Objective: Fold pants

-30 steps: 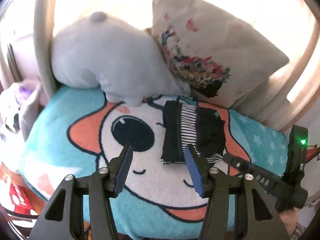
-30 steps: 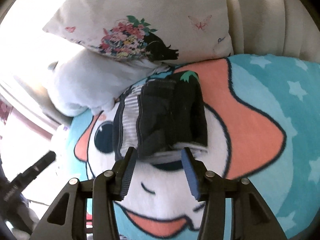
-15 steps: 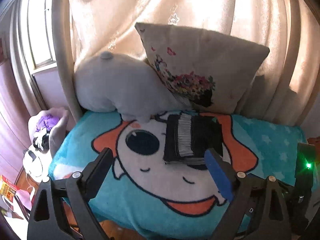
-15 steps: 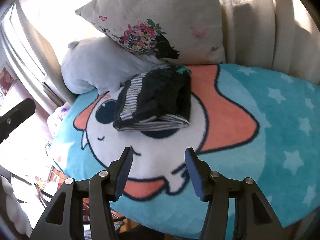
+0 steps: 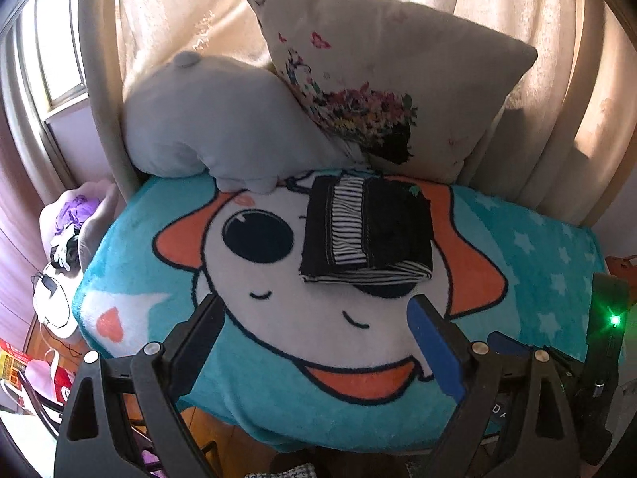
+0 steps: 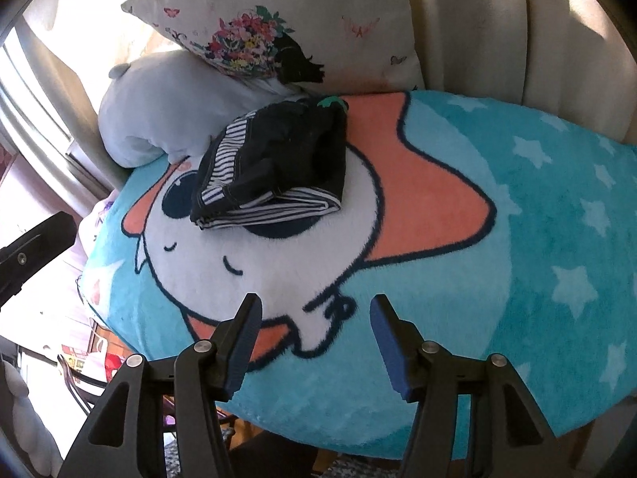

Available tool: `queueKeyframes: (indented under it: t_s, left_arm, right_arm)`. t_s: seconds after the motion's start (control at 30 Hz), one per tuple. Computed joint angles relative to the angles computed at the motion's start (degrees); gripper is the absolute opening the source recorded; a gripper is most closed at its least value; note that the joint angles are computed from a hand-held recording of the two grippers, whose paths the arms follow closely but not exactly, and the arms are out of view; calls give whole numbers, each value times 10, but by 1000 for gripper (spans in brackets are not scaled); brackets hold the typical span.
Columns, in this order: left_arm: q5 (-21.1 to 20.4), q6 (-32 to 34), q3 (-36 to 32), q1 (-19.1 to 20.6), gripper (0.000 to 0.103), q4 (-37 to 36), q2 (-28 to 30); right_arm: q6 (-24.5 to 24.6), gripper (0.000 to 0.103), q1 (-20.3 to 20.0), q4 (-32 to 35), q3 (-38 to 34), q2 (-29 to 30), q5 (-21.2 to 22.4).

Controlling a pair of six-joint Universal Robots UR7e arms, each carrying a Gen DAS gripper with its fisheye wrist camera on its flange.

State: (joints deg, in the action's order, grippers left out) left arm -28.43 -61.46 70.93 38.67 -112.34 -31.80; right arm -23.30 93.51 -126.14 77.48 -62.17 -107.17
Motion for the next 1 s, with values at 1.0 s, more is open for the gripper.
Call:
queueKeyframes:
  t_s: [1.0]
  left_arm:
    - [40,-22,9,-15,92,1,4]
  right_arm:
    - [-12,63,-4,3,7,-6,-14]
